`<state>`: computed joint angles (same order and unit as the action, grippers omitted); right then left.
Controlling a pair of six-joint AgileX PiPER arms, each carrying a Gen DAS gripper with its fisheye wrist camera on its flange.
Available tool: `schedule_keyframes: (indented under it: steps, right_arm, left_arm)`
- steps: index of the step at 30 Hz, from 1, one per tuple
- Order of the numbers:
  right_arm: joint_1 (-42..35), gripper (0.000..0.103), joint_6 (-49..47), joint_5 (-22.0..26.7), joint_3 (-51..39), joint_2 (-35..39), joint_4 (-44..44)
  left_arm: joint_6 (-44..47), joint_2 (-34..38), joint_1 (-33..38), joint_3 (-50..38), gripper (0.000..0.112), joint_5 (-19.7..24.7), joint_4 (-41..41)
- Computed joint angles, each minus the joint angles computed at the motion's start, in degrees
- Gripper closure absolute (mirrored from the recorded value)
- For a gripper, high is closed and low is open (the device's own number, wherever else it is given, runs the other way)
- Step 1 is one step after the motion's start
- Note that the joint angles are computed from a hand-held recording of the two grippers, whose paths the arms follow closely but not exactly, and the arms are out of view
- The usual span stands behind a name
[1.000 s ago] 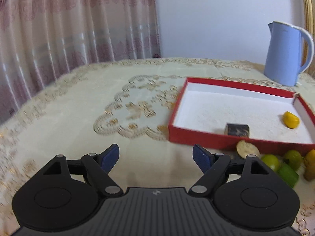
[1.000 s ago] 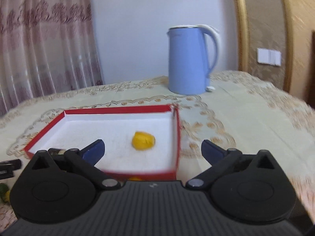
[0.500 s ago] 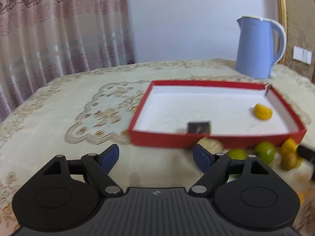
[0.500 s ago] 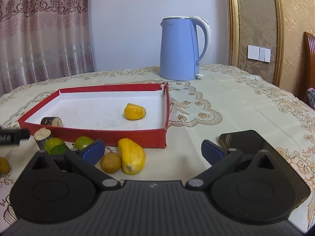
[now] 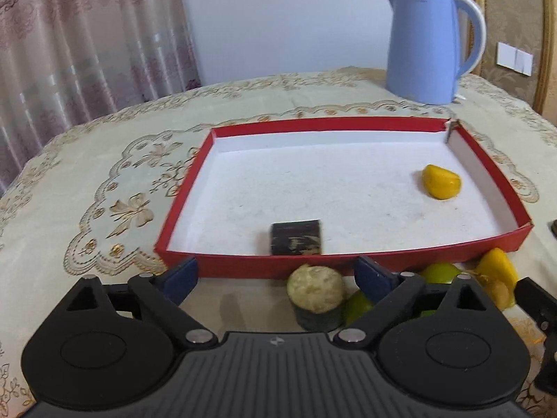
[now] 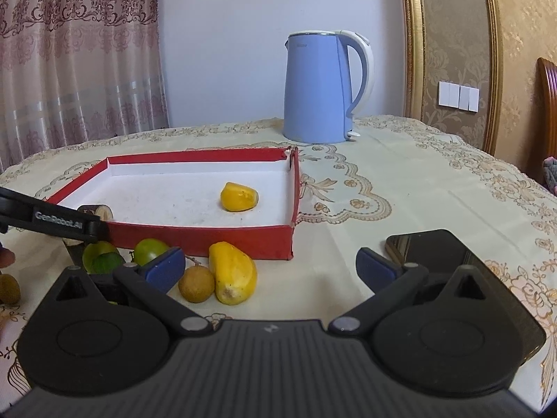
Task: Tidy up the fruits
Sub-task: 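Move the left gripper to the second dark cylindrical piece beside the tray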
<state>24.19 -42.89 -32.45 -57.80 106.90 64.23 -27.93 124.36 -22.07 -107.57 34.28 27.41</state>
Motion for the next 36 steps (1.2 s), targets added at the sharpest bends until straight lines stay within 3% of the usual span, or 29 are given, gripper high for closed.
schedule_keyframes:
  steps: [4,9,15,19,25,31,36]
  right_arm:
    - [0.2,0.000,-0.1,0.3,-0.1,0.1,-0.3]
    - [0.0,0.000,2.4,0.4,0.4,-0.2,-2.4]
    - [0.3,0.000,4.1,-0.1,1.5,-1.2,-4.4]
    - [0.4,0.000,5.7,-0.3,2.0,-1.8,-5.9]
    - [0.9,0.000,5.6,-0.5,1.9,-1.5,-5.7]
    - [2.0,0.000,3.8,-0.9,1.4,-1.0,-4.4]
    - [2.4,0.000,2.7,-1.5,1.1,-0.8,-3.3]
  left_arm:
    - [-1.9,-1.4,1.8,2.9,0.014,1.3,1.1]
    - [3.1,-6.3,5.9,7.8,0.016,0.0,-7.4]
    - [14.7,-17.0,10.9,19.8,0.016,-10.7,-17.7]
    - [29.3,-22.2,14.0,29.7,0.016,-16.2,-27.2]
    - [41.4,-27.0,16.3,42.6,0.016,-22.8,-35.5]
    - [39.0,-26.2,16.4,42.8,0.020,-23.5,-33.2]
    - [41.4,-22.6,15.4,38.5,0.039,-19.6,-37.2]
